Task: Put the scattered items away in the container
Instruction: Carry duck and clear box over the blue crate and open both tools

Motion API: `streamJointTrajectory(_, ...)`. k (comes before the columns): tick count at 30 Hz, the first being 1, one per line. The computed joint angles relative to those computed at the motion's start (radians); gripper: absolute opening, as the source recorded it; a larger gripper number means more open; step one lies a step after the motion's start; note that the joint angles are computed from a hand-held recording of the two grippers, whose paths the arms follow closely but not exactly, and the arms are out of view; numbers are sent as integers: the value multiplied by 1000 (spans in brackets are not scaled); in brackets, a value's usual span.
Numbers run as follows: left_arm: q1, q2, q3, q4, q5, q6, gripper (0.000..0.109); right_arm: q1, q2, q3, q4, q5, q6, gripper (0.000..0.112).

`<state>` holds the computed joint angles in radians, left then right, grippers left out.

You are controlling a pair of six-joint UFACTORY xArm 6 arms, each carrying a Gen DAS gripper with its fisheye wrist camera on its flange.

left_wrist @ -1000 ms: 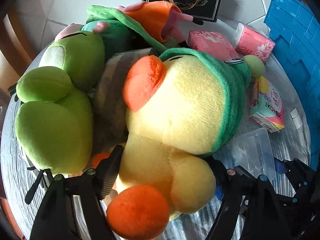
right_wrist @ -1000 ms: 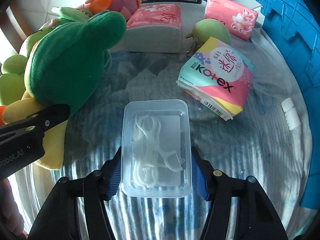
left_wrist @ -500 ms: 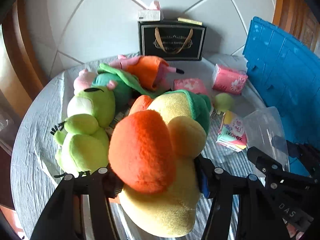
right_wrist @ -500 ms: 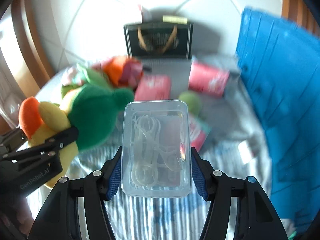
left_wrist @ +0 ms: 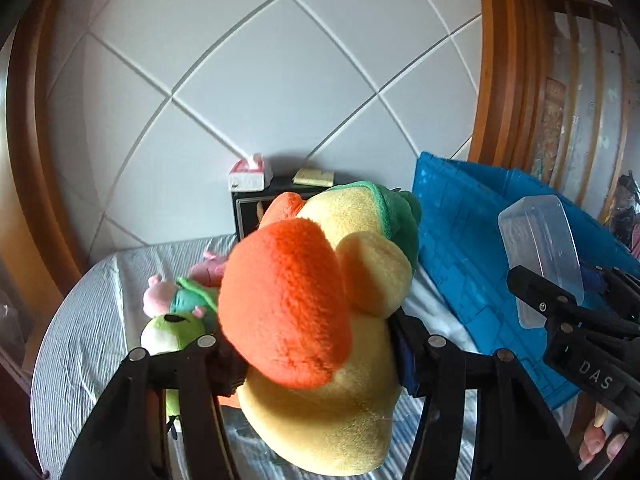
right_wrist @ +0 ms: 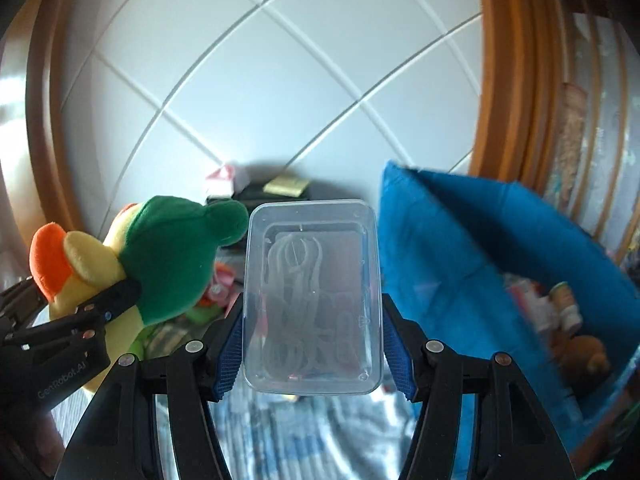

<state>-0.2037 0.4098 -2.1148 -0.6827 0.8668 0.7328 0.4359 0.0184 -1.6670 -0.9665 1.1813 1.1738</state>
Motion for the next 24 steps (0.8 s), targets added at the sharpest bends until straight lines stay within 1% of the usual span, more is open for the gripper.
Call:
streamJointTrajectory(3,-53,-59,28,-26,-23,12,57,-2,-105,60,-63,39,10,60)
streamJointTrajectory(5,-104,-101,59,-35,-55,18,57,-7,-188,116,-99,64,15,60)
streamJointTrajectory(8,-199,-164,115,-30,-116,1,57,-53,-323,215,-124,65,-10,60)
streamJointTrajectory(11,-319,-194,141,39,-168,-91,57,-152,-471,340,-105,21,-80,60)
streamJointTrajectory(13,-406,-190,137,138,-196,-194,57,-269,-580,436,-42,-56,-165,60)
streamJointTrajectory(15,-483,-160,103,257,-202,-320,57,-391,-652,500,45,-135,-262,60)
streamJointTrajectory(16,-518,-134,72,318,-191,-386,57,-476,-691,537,111,-189,-333,60)
streamJointTrajectory(17,-548,-95,24,378,-168,-450,57,-542,-724,567,167,-224,-397,60)
streamJointTrajectory(19,-604,-17,-78,493,-95,-566,57,-654,-770,608,279,-277,-518,60)
streamJointTrajectory(21,-654,74,-208,613,16,-663,57,-777,-797,654,413,-344,-659,60)
streamJointTrajectory(22,-676,118,-275,663,85,-700,58,-813,-816,681,461,-364,-709,60)
streamJointTrajectory(23,-692,170,-361,697,167,-728,59,-843,-839,709,508,-375,-758,60)
streamJointTrajectory(24,-705,207,-421,719,230,-752,60,-877,-843,724,563,-390,-809,60)
